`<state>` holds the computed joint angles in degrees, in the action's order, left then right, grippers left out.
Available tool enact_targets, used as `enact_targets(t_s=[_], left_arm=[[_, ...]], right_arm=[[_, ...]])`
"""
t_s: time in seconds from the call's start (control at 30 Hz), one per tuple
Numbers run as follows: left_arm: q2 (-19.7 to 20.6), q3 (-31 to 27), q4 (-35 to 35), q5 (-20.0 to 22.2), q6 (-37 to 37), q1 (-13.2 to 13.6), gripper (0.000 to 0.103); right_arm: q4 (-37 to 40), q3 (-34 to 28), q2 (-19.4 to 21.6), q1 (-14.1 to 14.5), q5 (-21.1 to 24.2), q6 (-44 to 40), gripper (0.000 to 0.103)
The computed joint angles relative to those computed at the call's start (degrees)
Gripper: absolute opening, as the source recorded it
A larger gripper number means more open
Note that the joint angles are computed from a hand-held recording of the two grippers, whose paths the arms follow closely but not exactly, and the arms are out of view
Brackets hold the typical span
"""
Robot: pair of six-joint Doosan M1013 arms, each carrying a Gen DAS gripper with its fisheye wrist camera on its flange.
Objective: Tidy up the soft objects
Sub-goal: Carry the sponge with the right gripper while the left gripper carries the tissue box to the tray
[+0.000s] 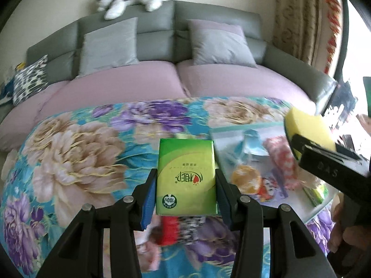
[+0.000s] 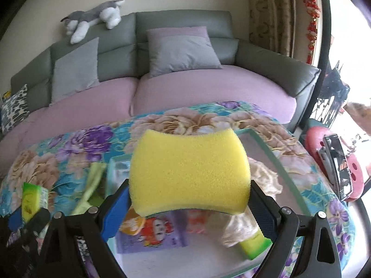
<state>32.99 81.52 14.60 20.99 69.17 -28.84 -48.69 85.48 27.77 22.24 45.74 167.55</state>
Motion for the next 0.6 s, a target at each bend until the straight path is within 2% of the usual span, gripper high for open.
enact_targets(t_s=[0.27,0.6], left_arm=[[2.55,-3.62,-1.85,2.50,7.37,-2.94,0.049],[6.11,-8.69,-1.02,5.80,7.70,-4.95,0.049]], right_arm=[[0.30,3.01,-1.71,-2.01,-1.96,3.78,0.096],[-0.77,5.20,-3.24,-3.32,-2.80,7.43,0.096]])
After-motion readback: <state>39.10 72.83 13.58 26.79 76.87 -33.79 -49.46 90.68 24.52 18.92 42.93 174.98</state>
